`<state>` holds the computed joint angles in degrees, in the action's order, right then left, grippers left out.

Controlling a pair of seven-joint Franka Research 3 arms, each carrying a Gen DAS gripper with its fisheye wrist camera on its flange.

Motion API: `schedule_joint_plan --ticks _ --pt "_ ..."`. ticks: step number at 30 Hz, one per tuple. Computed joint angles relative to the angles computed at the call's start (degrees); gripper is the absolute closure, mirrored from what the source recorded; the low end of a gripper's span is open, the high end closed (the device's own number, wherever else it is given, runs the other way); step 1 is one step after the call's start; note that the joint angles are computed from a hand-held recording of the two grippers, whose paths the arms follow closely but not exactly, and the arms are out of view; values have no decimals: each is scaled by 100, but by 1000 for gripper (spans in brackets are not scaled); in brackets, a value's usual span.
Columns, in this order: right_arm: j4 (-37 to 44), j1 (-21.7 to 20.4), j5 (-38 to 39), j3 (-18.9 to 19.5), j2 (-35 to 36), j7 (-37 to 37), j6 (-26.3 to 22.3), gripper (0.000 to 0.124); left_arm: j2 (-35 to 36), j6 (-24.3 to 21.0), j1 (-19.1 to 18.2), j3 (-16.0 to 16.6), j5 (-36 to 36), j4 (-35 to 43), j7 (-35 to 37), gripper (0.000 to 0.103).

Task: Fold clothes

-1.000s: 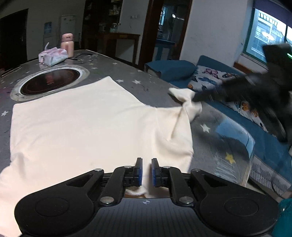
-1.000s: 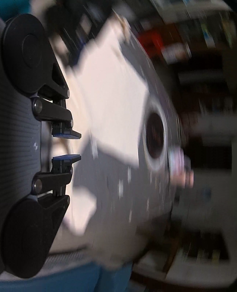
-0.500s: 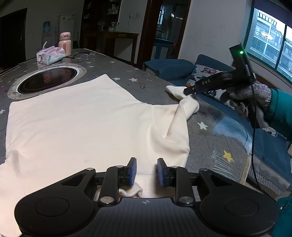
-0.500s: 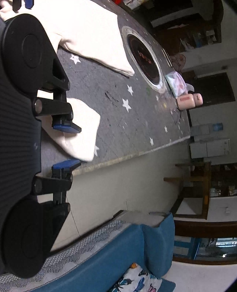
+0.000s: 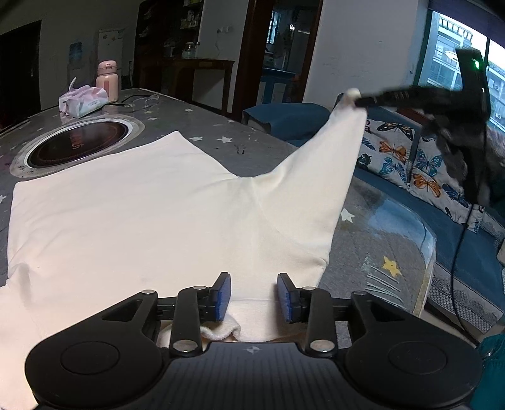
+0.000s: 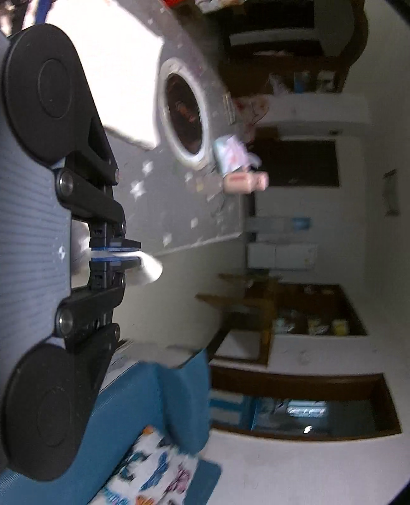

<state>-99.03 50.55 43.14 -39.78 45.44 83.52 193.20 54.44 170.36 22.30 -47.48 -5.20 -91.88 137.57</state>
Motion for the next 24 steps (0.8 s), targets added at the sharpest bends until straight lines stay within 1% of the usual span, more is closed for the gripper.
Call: schedule_joint_plan --ticks 1,2,3,4,5,6,7,9,10,12,13,15,17,18,19,22,24 --pt "-65 358 259 -462 231 128 -288 114 12 0 9 -11 8 1 17 65" --pt "-145 678 378 -898 483 381 -590 113 17 -3 19 -21 17 -2 34 64" --pt "-198 878 367 -1214 686 594 -954 113 20 -8 28 -30 26 -7 52 64" --pt "-263 966 330 -1362 788 774 -1155 113 19 -21 37 -36 34 -11 69 64" --pt "-297 926 272 -1322 749 833 -1212 113 22 -40 38 -36 36 -1 80 64" --pt "-329 877 213 -1272 704 884 -1263 113 27 -61 35 -34 34 14 92 64" --pt "-368 758 144 -1093 556 819 -1152 113 25 -71 29 -29 22 20 96 64" --pt "-218 231 -102 -443 226 536 -952 111 19 -75 16 -18 -7 28 97 64" --pt "-139 -59 -240 -91 82 403 -870 108 11 -60 15 -16 -22 14 98 64" --pt "211 -623 -521 516 46 266 -940 104 0 -38 19 -17 -41 -8 91 63" --pt "398 -903 -655 819 54 195 -993 104 -2 -35 28 -24 -49 -17 88 63" --pt "760 -1211 -879 1127 200 197 -1144 104 -19 -45 35 -18 -63 -29 62 63" --pt "1066 -1428 -1033 1292 360 314 -1362 104 -56 -55 42 1 -85 -49 23 63" --pt "1183 -1473 -1102 1293 437 412 -1446 104 -77 -59 46 11 -97 -59 3 62" --pt "1293 -1451 -1187 1192 521 558 -1599 104 -106 -55 52 25 -116 -78 -29 62" --pt "1322 -1357 -1421 977 611 890 -1694 103 -245 14 157 19 -193 -217 -138 60" --pt "1229 -1429 -1567 1102 502 888 -1566 103 -323 209 352 -98 -216 -394 -148 60"
